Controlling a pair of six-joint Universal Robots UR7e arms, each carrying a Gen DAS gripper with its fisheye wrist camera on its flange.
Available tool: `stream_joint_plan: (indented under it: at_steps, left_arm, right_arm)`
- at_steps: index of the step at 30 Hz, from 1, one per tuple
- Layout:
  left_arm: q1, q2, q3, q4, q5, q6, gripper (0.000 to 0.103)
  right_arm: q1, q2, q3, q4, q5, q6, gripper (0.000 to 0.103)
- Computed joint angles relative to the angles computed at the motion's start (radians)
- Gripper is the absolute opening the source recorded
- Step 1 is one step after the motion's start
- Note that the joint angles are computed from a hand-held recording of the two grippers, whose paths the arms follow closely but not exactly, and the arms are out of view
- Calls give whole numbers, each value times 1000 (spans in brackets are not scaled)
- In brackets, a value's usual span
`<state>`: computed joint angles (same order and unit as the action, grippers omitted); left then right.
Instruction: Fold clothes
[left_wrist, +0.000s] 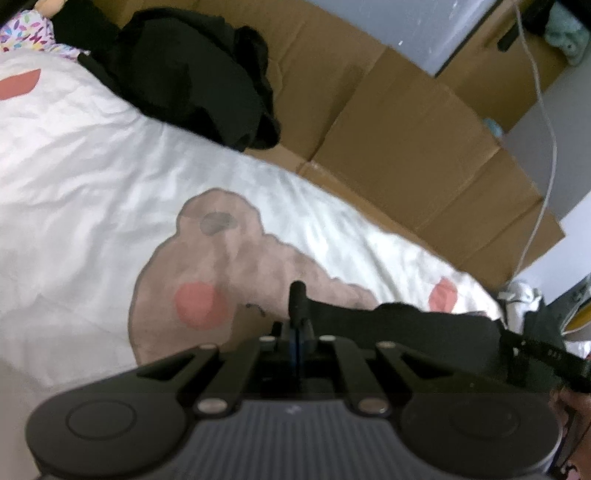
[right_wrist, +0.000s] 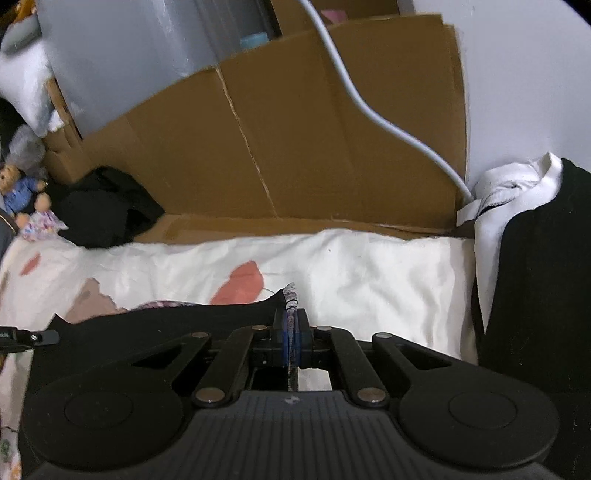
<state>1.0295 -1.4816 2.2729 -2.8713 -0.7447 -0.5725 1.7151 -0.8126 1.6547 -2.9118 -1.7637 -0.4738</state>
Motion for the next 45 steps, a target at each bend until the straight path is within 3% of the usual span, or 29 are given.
stream_joint_plan:
  at_steps: [5,11,14,17,18,20,24,26,31,41,45]
  left_arm:
    - [24,43,-15,-48,6,25,2]
    - [51,90,-59,2,-9,-13,6]
    - [41,66,-45,19,-18,-63,13]
    - [21,33,-35,66,-14,-115,29]
    - [9,20,-34,94,-4,-137,36]
    - [-24,-8,-34,169,23,-166,43]
    - [-97,-69,-39,338,64,-264,43]
    - [-123,-90,-36,363,65,-289,45]
    - [-252,-166,-22,544,115,-400,51]
    - [-494,-338,-1,979,143,-806,53]
    - [-553,-356,-20,1141,134,-935,54]
  right_arm:
    - [-8,40,-29,14,-47,49,3]
    - [-12,56,-27,10,-60,63,4]
    - [-20,31,-24,65,-18,104,16]
    - [-20,-10,2,79,22,113,35]
    - [-19,-25,15,72,33,105,36]
    - [-15,-52,38,70,46,101,36]
    - [-7,-107,82,77,63,102,36]
    - [-2,-140,110,83,68,104,36]
    - [17,-231,176,88,75,127,36]
    - [45,-452,333,110,56,172,36]
    - [60,-519,376,116,43,183,38]
